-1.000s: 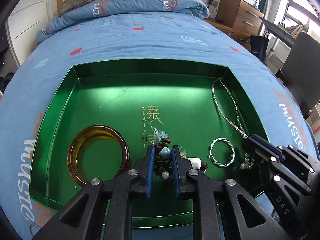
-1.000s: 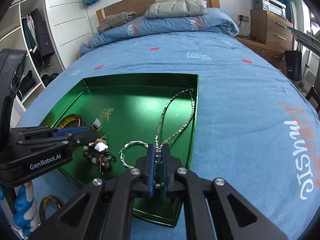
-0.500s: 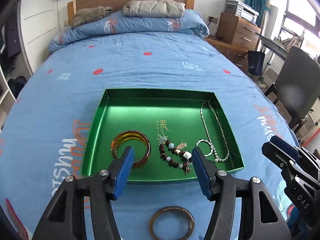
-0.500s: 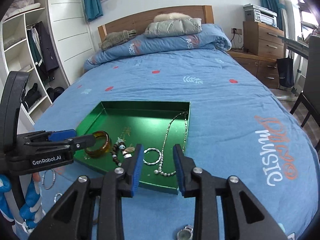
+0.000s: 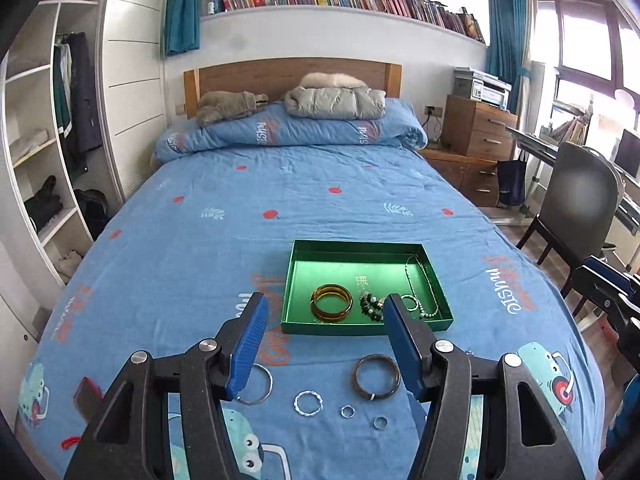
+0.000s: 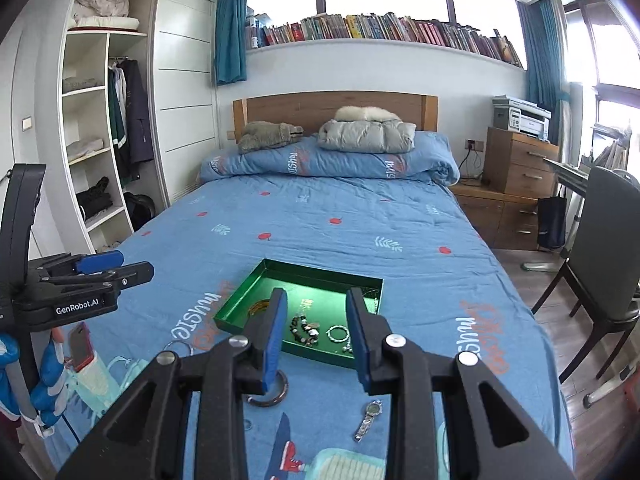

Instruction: Organize jewelry

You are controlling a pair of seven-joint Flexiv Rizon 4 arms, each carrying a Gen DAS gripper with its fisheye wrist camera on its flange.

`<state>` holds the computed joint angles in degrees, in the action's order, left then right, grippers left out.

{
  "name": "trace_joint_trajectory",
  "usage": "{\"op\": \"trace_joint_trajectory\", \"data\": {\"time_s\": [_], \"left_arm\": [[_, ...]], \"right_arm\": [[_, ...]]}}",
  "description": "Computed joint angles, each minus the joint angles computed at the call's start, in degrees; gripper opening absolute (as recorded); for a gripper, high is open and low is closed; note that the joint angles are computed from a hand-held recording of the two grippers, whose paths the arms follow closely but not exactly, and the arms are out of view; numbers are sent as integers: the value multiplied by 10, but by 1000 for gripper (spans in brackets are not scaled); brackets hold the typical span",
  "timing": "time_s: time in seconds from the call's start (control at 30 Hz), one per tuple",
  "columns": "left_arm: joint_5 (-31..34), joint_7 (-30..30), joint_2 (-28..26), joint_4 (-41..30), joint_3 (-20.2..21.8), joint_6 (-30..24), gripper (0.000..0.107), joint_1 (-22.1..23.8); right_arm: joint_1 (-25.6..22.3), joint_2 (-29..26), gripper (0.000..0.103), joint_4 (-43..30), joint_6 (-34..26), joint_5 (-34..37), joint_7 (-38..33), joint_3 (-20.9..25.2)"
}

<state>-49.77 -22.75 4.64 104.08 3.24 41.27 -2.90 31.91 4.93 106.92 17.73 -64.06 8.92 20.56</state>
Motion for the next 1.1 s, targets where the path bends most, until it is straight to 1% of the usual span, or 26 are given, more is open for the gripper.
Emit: {"op": "trace_joint_trajectory", "data": {"time_s": [0.07, 0.13, 0.23, 0.27, 0.33, 0.4, 0.53, 0.63, 0.7, 0.83, 0.9, 1.1], "left_arm": [[-16, 20, 13, 4, 13, -15, 59, 6], [-33, 40, 21, 5, 26, -31, 59, 14], [-58, 60, 25, 0, 38, -43, 60, 27], [-62, 62, 25, -2, 39, -42, 61, 30], [-66, 69, 23, -4, 42, -43, 62, 38], [-60, 78, 19, -2, 39, -32, 62, 42], [-50, 96, 12, 6, 33, -10, 62, 43], [-48, 96, -1, 3, 26, 0, 62, 44], [-44, 85, -16, -4, 20, 3, 62, 45], [-44, 73, -42, -18, 4, 12, 63, 45], [-44, 63, -54, -25, -2, 12, 63, 46], [-44, 52, -68, -38, -12, 2, 64, 50]], "right_arm": [[12, -8, 29, -13, -27, -4, 13, 11], [28, -21, 29, -34, -62, -15, 9, 17], [59, -48, 29, -71, -117, -32, -29, 17], [66, -54, 29, -77, -120, -37, -37, 13], [76, -57, 29, -78, -110, -44, -29, 5], [74, -49, 29, -65, -86, -43, -3, -3], [49, -25, 29, -26, -27, -46, 48, -13], [26, -15, 29, -8, -1, -58, 57, -17], [11, -8, 29, 5, 13, -66, 62, -19], [-11, 8, 29, 26, 20, -75, 70, -15], [-21, 18, 29, 33, 15, -78, 74, -12], [-44, 59, 29, 45, -20, -115, 99, 9]]}}
